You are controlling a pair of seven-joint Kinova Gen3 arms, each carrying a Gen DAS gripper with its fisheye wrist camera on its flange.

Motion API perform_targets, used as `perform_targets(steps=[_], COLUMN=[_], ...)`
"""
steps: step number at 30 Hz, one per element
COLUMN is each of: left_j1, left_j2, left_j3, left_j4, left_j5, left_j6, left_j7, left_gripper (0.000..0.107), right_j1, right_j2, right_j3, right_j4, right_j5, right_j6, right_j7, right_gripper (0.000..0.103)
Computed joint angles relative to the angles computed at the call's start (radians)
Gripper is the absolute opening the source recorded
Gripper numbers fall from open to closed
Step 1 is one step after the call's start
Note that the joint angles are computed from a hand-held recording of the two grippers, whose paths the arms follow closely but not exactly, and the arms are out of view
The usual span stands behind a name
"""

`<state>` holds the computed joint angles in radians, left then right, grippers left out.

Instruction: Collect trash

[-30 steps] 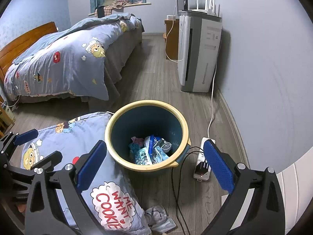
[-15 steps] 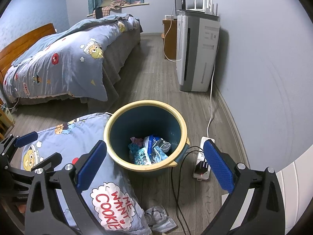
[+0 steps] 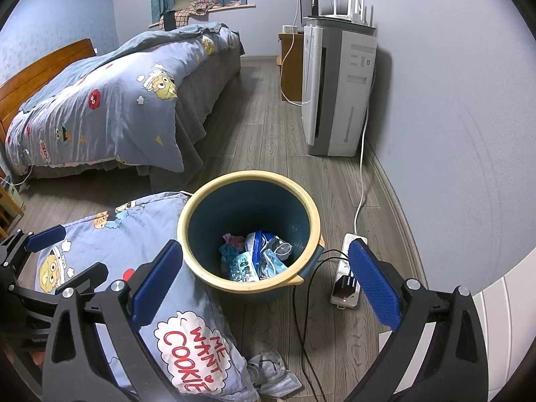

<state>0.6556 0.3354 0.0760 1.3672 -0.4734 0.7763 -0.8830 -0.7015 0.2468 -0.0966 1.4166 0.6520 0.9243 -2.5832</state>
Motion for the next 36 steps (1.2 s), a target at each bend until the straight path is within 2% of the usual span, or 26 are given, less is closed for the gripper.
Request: perform_targets(steps=[36], left_j1=[-0.004], left_j2=[-0.001], left_j3=[0.003], left_j4=[0.008], left_j5=[0.004], left_j6=[-0.001], left_j7=[-0.008], left_gripper=[0.098], right_j1=[0.004], right_j2=[0.001], right_j3=[0.000], right_j4=[-0.003], right_j5=[-0.009], right_j6=[0.002], right_j7=[0.011], right_gripper=[0.097])
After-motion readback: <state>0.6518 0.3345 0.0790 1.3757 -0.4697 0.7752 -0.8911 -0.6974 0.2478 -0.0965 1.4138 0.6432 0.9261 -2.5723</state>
